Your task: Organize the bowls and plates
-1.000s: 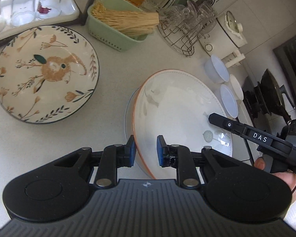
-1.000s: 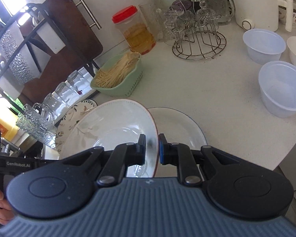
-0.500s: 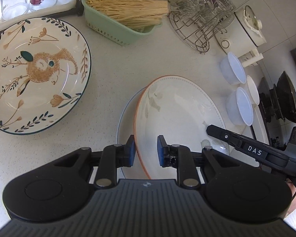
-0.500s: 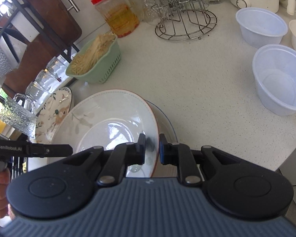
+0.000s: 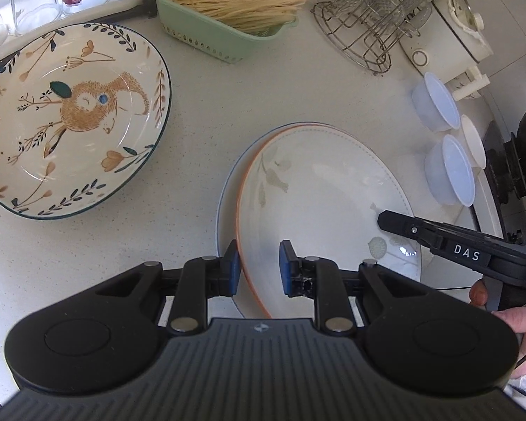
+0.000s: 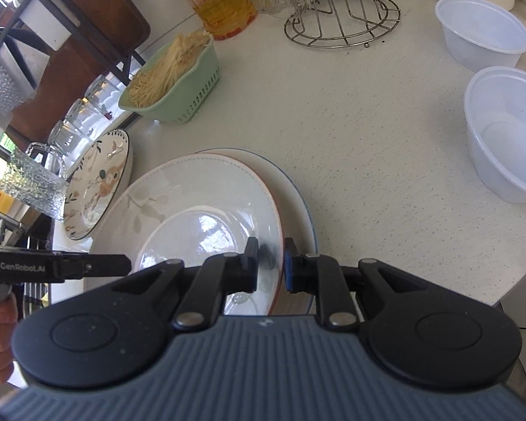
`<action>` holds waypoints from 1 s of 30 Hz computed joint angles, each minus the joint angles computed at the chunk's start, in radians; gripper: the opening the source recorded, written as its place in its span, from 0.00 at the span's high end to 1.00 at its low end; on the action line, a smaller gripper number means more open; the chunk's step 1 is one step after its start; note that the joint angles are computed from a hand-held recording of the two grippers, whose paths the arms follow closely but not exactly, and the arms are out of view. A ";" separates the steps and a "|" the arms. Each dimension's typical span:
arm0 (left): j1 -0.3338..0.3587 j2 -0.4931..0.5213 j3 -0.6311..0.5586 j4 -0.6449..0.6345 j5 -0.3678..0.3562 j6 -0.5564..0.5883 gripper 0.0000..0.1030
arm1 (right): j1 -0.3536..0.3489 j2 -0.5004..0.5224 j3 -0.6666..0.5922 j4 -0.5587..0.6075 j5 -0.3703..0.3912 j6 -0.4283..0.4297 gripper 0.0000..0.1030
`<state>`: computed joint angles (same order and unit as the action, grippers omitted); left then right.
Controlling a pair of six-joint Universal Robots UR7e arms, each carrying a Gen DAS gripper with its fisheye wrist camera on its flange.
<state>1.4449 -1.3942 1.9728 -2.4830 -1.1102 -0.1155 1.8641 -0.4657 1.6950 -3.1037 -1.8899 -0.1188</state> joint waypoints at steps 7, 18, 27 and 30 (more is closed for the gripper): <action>-0.013 0.005 0.010 0.000 0.031 -0.006 0.76 | -0.002 0.002 -0.005 0.005 0.002 -0.005 0.82; -0.020 0.013 0.012 -0.011 0.053 -0.053 0.76 | -0.007 0.002 -0.003 -0.001 0.015 -0.026 0.82; -0.005 0.000 0.003 0.013 0.020 -0.154 0.76 | -0.010 0.001 0.006 -0.008 0.023 -0.058 0.82; -0.004 -0.005 0.001 0.014 0.016 -0.182 0.76 | -0.010 0.004 0.008 -0.023 0.022 -0.066 0.82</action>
<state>1.4406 -1.3987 1.9734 -2.4689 -1.0937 -0.2974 1.8544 -0.4614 1.7029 -3.1267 -1.8682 -0.1847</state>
